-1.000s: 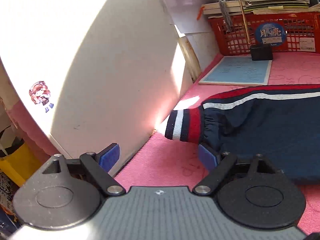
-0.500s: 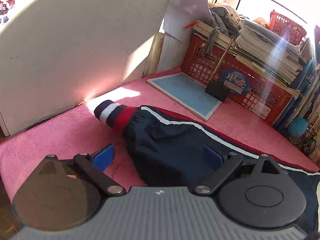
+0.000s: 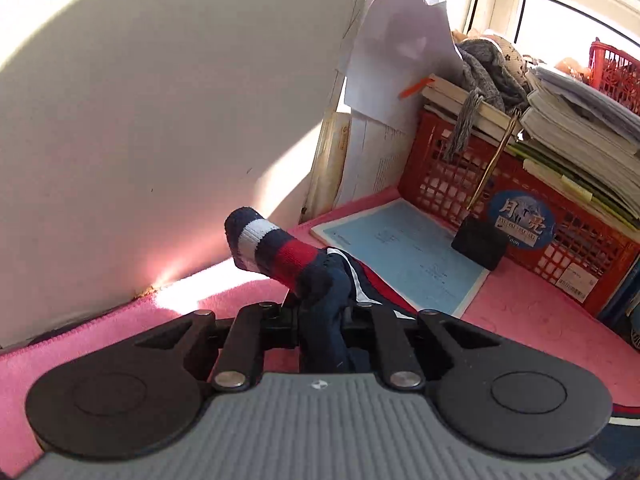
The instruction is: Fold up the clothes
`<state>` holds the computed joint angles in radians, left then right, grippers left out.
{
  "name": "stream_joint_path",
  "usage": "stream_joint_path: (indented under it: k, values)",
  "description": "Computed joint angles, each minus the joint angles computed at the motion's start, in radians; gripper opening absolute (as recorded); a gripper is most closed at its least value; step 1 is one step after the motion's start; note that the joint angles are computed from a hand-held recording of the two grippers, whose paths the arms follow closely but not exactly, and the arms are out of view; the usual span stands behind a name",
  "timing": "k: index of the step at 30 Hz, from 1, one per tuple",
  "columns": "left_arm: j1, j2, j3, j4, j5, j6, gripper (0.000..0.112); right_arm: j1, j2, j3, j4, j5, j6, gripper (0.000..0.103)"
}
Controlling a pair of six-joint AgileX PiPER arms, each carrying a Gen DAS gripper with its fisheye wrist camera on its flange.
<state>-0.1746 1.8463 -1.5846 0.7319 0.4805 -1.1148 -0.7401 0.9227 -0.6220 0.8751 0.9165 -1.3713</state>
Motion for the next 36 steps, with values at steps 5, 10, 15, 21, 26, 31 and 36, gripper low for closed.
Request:
stream_joint_path:
  k: [5, 10, 15, 21, 26, 31, 36]
  values:
    - [-0.005, 0.032, -0.140, 0.221, -0.093, -0.063, 0.014, 0.177, 0.034, -0.032, -0.117, -0.204, 0.197, 0.103]
    - [-0.013, 0.201, -0.347, 0.035, 0.073, 0.227, 0.015, 0.359, 0.107, -0.064, -0.239, -0.346, 0.397, 0.103]
    - [0.007, 0.282, -0.317, -0.077, 0.167, 0.255, 0.020, 0.356, 0.176, -0.133, -0.205, -0.378, 0.380, 0.103]
    - [0.014, 0.260, -0.242, -0.073, 0.127, 0.206, 0.020, 0.275, 0.450, -0.402, -0.353, -0.530, 0.573, 0.103]
    - [-0.004, 0.260, -0.224, -0.032, 0.140, 0.176, 0.021, 0.240, 0.834, -0.817, -0.467, -0.392, 0.804, 0.103]
    - [-0.018, 0.269, -0.245, 0.014, 0.168, 0.154, 0.019, 0.260, 1.019, -1.047, -0.554, -0.284, 1.090, 0.008]
    - [-0.024, 0.312, -0.380, 0.075, 0.149, 0.146, 0.018, 0.273, 1.013, -1.068, -0.624, -0.404, 1.212, 0.005]
